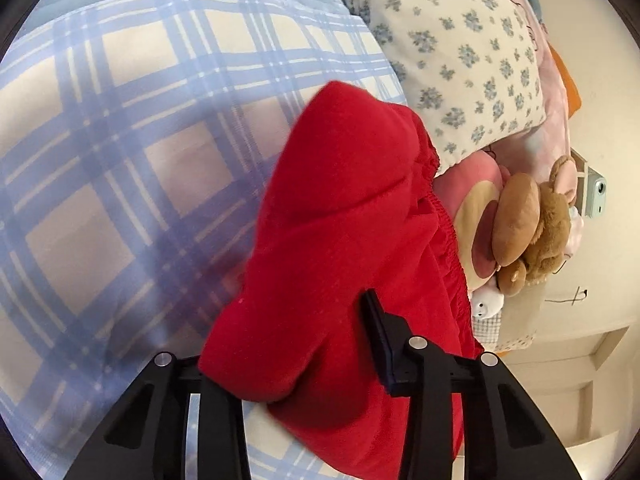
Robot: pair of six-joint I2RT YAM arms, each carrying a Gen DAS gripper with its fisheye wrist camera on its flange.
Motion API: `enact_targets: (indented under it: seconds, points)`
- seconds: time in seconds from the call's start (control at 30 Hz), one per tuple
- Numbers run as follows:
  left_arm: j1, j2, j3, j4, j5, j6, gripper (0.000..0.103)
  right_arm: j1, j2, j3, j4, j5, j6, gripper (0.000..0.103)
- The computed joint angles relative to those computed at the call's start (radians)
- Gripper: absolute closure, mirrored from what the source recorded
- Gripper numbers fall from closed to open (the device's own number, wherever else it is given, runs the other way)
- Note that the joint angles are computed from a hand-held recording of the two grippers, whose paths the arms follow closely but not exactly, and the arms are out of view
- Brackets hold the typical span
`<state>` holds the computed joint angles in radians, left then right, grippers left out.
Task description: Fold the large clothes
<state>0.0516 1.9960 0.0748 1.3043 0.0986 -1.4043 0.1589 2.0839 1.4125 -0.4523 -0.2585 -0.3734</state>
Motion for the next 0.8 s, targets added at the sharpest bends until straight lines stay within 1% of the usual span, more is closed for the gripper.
enact_targets:
  seconds: [0.03,0.1,0.17,0.2,0.23,0.27,0.33,0.37,0.4,0.43,0.5,0.53,0.6,0.63,0.67,0.73,0.8]
  points:
    - [0.009,-0.02,0.007,-0.037,0.013,0.01,0.061,-0.002,-0.034,-0.011,-0.032,0.023,-0.005,0.005]
    - [0.021,-0.026,0.014,-0.059,0.03,0.026,0.061,-0.008,-0.095,-0.042,-0.052,0.025,-0.009,0.005]
    - [0.021,-0.015,0.011,-0.043,0.034,0.029,0.061,-0.003,-0.175,-0.077,-0.047,0.022,0.014,0.005]
    - [0.021,-0.001,0.009,-0.025,0.035,0.032,0.061,0.001,-0.203,-0.078,-0.052,-0.013,0.037,0.005]
    - [0.019,0.008,0.008,-0.013,0.034,0.033,0.061,0.008,-0.217,-0.061,-0.07,-0.078,0.056,0.005]
    - [0.018,0.009,0.007,-0.013,0.035,0.035,0.061,0.023,-0.221,-0.043,-0.079,-0.105,0.071,0.005]
    - [0.021,0.018,0.003,0.0,0.045,0.036,0.061,0.088,-0.228,-0.017,-0.041,-0.108,0.121,0.006]
    - [0.028,0.024,0.002,0.009,0.057,0.038,0.061,0.112,-0.221,0.0,-0.031,-0.107,0.14,0.009]
    - [0.039,0.032,0.003,0.018,0.076,0.042,0.061,0.144,-0.204,0.026,-0.025,-0.098,0.169,0.015]
    - [0.047,0.038,0.002,0.025,0.091,0.046,0.061,0.171,-0.182,0.057,-0.027,-0.096,0.198,0.018]
    - [0.064,0.039,0.004,0.022,0.118,0.059,0.061,0.227,-0.113,0.138,-0.041,-0.089,0.256,0.029]
    - [0.07,0.037,0.005,0.018,0.129,0.062,0.061,0.259,-0.08,0.17,-0.039,-0.07,0.278,0.031]
    - [0.081,0.041,0.006,0.02,0.148,0.059,0.061,0.297,-0.021,0.227,-0.045,-0.045,0.297,0.039]
    - [0.084,0.044,0.006,0.023,0.154,0.056,0.061,0.314,0.008,0.254,-0.05,-0.035,0.31,0.041]
    - [0.086,0.049,0.006,0.028,0.157,0.054,0.061,0.33,0.03,0.27,-0.053,-0.026,0.323,0.045]
    - [0.083,0.063,0.005,0.049,0.155,0.057,0.061,0.346,0.046,0.262,-0.043,-0.015,0.338,0.051]
    - [0.081,0.091,0.0,0.089,0.152,0.07,0.061,0.365,0.067,0.237,-0.019,-0.003,0.356,0.058]
